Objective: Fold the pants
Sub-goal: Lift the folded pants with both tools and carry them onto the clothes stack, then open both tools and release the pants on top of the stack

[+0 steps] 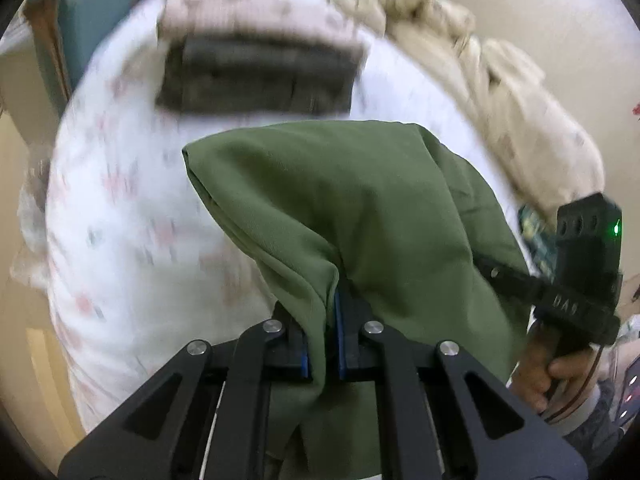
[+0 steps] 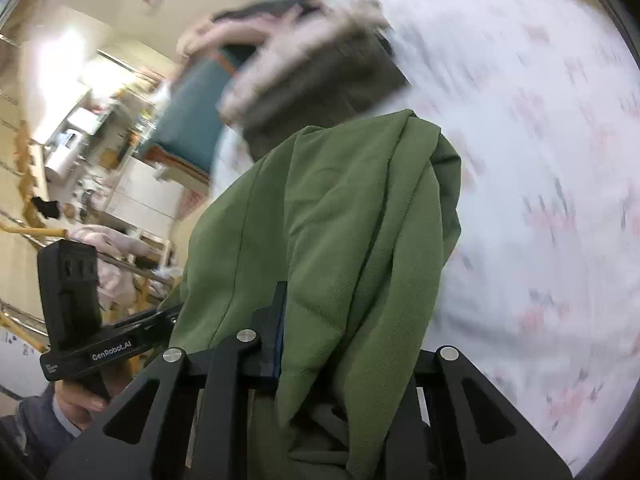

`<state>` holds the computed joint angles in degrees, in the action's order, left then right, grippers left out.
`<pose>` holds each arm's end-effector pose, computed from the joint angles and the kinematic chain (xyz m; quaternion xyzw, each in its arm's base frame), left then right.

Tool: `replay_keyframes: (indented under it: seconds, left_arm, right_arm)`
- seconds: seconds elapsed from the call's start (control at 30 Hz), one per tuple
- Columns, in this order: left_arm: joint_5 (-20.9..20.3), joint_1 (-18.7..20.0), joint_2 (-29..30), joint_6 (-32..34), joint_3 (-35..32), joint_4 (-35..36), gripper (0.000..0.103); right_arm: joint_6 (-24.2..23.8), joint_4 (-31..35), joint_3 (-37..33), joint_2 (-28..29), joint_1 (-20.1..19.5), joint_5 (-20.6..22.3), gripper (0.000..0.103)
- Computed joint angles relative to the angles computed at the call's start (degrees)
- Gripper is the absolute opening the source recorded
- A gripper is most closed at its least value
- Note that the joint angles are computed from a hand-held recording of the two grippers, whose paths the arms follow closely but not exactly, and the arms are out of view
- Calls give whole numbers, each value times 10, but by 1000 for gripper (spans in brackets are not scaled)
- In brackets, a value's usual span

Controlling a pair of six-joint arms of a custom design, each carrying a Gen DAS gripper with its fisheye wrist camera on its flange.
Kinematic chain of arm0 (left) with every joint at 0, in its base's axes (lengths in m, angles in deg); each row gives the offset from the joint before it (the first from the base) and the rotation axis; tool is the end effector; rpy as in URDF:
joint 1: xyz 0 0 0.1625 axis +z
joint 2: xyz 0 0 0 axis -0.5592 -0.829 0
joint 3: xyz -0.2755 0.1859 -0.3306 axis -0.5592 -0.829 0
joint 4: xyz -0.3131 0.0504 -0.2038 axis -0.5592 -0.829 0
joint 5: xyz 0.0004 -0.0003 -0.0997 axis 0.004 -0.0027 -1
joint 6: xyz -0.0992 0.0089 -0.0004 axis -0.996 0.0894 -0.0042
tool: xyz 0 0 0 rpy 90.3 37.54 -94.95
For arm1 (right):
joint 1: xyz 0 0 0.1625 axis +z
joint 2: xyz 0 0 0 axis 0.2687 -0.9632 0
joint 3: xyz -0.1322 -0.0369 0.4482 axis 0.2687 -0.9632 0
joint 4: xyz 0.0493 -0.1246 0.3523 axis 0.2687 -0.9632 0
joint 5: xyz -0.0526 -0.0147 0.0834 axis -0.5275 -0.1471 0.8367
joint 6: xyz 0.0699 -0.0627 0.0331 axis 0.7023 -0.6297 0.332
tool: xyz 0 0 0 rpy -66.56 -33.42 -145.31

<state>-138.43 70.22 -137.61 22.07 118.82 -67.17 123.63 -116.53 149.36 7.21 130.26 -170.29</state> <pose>-0.2371 -0.3660 0.4261 0.3287 0.9372 -0.0321 0.1122 0.4190 -0.2051 0.2312 -0.0900 -0.9177 0.3793 0.0762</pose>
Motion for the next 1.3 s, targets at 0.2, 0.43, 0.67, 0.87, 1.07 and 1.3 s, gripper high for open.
replay_keyframes:
  seconds: [0.2, 0.43, 0.67, 0.87, 1.07, 1.3]
  left_arm:
    - [13, 31, 120, 90, -117, -91, 7]
    - [-3, 104, 282, 151, -281, -207, 7]
    - [95, 155, 386, 184, -327, -272, 8]
    - [195, 161, 378, 186, -284, -296, 70]
    - [228, 132, 298, 173, -230, -316, 70]
    - [229, 48, 125, 163, -73, -280, 70]
  right_arm:
    - [-166, -55, -65, -8, -66, -7, 21]
    - [-327, -65, -201, 14, -192, 42, 21]
    - [-351, 41, -312, 91, -277, 17, 24]
    - [-338, 80, -265, 60, -268, -109, 88]
    - [-297, 94, -217, 0, -191, -174, 85]
    - [-127, 221, -175, -12, -40, -208, 86]
